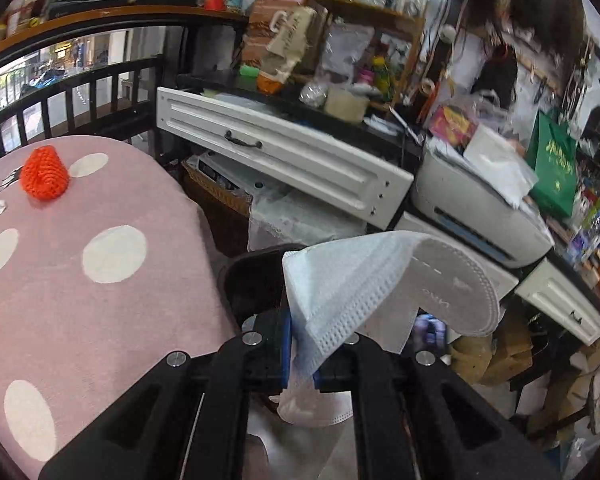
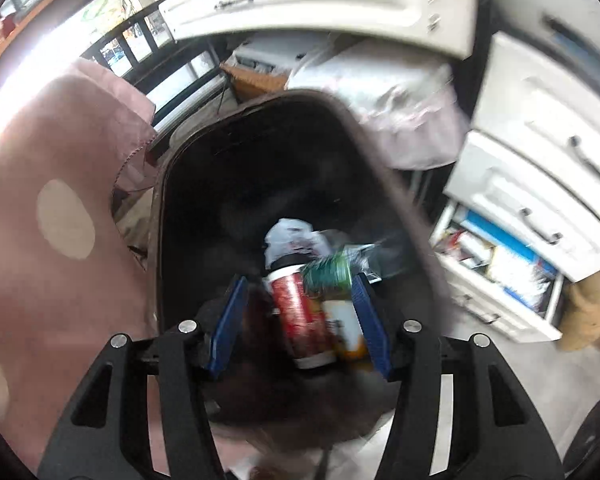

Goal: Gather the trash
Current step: 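Release the milk carton into the bin with the right gripper while the left gripper drops the mask in, then grasp the yellow foam mesh net with the left gripper while the right gripper returns over the table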

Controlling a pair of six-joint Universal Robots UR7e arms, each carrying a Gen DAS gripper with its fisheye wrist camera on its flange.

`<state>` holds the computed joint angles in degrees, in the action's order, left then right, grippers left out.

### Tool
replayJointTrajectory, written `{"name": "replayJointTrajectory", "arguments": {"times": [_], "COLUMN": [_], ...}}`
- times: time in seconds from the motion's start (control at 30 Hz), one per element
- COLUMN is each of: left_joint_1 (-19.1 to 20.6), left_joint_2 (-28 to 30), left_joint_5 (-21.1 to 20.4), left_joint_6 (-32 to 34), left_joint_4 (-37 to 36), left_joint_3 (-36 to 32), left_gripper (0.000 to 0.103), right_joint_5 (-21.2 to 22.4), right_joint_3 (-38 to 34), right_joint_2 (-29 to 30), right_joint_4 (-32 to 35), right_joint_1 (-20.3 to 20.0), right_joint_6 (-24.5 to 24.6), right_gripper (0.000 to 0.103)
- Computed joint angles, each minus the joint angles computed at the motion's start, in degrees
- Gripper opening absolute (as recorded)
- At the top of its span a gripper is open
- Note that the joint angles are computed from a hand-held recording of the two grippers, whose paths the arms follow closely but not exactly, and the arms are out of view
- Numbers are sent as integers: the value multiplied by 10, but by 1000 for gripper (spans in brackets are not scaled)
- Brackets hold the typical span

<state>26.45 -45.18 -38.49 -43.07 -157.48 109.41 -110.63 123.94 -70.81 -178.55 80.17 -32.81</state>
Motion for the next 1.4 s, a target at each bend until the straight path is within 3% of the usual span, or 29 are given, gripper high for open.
{"name": "replayJointTrajectory", "arguments": {"times": [0.13,0.33,0.63,0.7,0.73,0.77,0.83,0.87,1.07,1.23,1.4], "left_joint_1": [20,54,92,97,101,103,101,100,85,44,1], "left_joint_2": [51,114,183,194,201,204,205,204,175,119,43], "left_joint_5": [-19,-41,-56,-55,-59,-63,-56,-53,-78,-64,-26], "left_joint_6": [5,-12,-56,-62,-64,-68,-70,-70,-43,-8,-36], "left_joint_4": [48,139,266,286,299,311,311,309,259,186,174], "left_joint_3": [-53,-124,-204,-217,-229,-236,-235,-233,-203,-133,-55], "left_gripper": [8,8,8,13,26,51,75,79,80,88,94], "right_joint_5": [5,38,93,102,105,108,108,109,120,115,112], "right_joint_3": [40,92,112,113,113,113,115,116,117,121,122], "right_joint_2": [-62,-159,-240,-249,-251,-255,-258,-259,-274,-275,-272], "right_joint_4": [-25,-28,13,20,24,26,20,18,20,11,16], "right_joint_1": [-19,-66,-122,-129,-133,-137,-140,-142,-151,-137,-105], "right_joint_6": [-46,-77,-75,-75,-75,-77,-84,-85,-77,-79,-74], "right_gripper": [58,58,58,58,58,58,59,59,62,65,68]}}
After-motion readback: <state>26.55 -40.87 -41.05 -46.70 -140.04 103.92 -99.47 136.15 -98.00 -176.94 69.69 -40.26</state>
